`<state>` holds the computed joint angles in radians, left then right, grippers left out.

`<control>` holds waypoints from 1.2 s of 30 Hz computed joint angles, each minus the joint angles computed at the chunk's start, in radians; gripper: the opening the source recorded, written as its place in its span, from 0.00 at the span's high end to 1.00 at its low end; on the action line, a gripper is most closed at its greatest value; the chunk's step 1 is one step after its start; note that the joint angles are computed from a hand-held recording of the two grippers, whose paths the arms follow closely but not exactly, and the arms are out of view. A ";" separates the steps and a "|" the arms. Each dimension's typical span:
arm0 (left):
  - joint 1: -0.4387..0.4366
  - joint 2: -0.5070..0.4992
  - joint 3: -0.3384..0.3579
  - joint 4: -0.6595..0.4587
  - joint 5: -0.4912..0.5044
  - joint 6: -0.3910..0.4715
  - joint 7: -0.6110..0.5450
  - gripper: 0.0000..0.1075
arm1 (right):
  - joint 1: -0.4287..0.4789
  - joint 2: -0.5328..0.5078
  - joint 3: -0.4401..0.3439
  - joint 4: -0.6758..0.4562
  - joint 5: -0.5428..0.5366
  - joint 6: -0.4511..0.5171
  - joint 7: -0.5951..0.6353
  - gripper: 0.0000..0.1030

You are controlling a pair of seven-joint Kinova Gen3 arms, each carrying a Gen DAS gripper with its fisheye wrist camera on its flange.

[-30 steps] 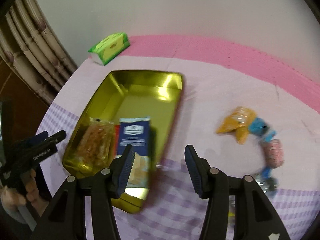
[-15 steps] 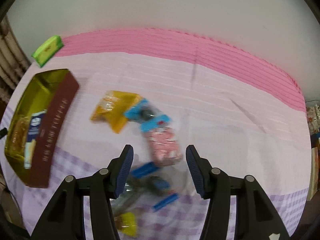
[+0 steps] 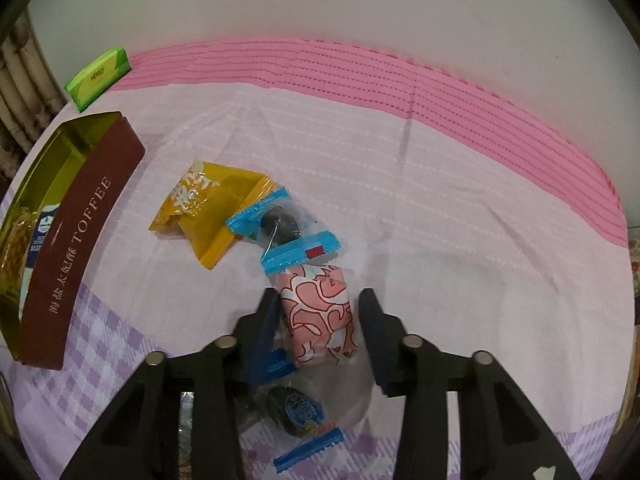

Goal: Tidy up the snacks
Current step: 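Lower the right gripper onto the pink heart-patterned box and close on it, then grasp the dark seaweed pack with the left gripper while the right holds the pink box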

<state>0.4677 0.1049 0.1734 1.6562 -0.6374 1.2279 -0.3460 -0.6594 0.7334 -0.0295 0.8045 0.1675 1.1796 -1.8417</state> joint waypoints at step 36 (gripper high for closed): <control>0.164 0.367 -0.049 -0.495 0.336 -0.155 -0.601 0.36 | 0.046 -0.319 0.041 0.673 0.311 -0.474 -0.524 0.72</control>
